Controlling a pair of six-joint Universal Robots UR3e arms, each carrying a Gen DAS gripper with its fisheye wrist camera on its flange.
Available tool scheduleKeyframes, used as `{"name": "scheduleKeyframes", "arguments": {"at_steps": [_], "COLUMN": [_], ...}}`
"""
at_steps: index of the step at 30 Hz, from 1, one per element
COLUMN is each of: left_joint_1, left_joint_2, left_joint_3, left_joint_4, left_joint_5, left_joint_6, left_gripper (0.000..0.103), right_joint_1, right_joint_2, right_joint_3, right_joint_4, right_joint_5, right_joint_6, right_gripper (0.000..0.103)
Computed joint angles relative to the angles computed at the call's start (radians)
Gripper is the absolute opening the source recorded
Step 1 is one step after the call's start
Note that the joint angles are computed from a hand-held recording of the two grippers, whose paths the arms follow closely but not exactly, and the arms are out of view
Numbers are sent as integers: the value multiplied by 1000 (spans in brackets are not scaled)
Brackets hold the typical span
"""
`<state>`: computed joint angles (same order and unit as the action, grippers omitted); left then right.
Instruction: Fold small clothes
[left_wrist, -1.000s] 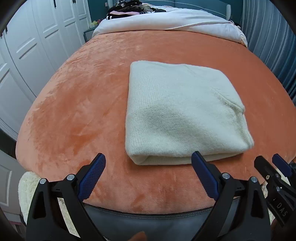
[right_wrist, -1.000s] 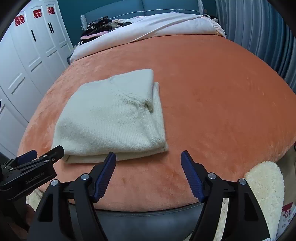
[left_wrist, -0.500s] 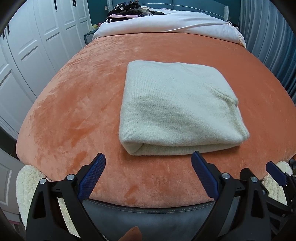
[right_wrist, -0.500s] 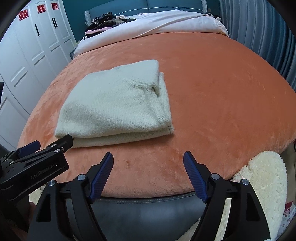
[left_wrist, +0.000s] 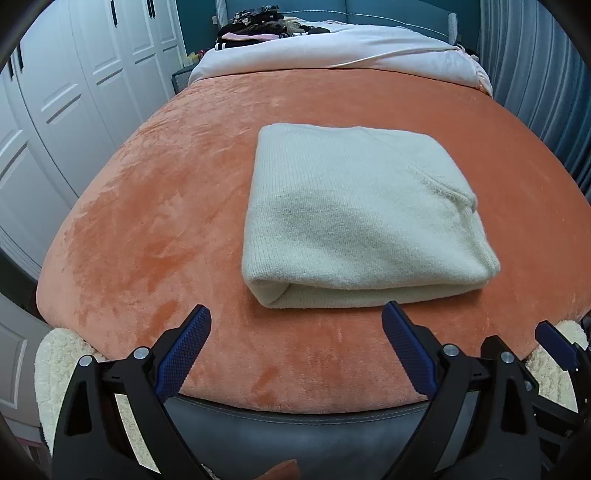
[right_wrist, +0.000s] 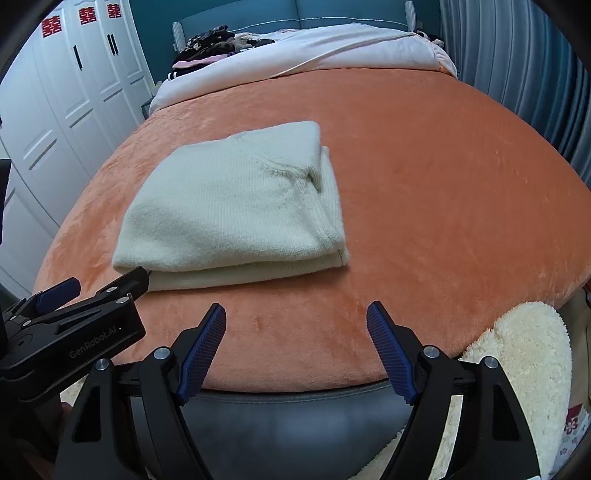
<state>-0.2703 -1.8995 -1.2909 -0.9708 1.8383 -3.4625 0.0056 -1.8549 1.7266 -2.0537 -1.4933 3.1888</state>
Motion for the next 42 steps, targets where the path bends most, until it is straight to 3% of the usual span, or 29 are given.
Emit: {"name": "scheduleKeyframes", "arguments": {"at_steps": [18,24,42], "left_joint_1": [1,-23,-8], "left_joint_2": [3,-5,-4], "left_joint_3": [-16,-11,-15], "left_joint_4": [23,15,-16], "left_joint_5": [-12,54,19], "left_joint_6": [-4,-40,-41], "left_gripper": [92,98,98], "right_joint_1": [-3,-6,22], "right_joint_2": [1,3,17], "right_joint_3": [0,-7,-18], "right_joint_4": [10,19,25], "right_joint_5": [1,-3,-35], "right_joint_6": [3,-3,16], "right_gripper": [77,77,77]}}
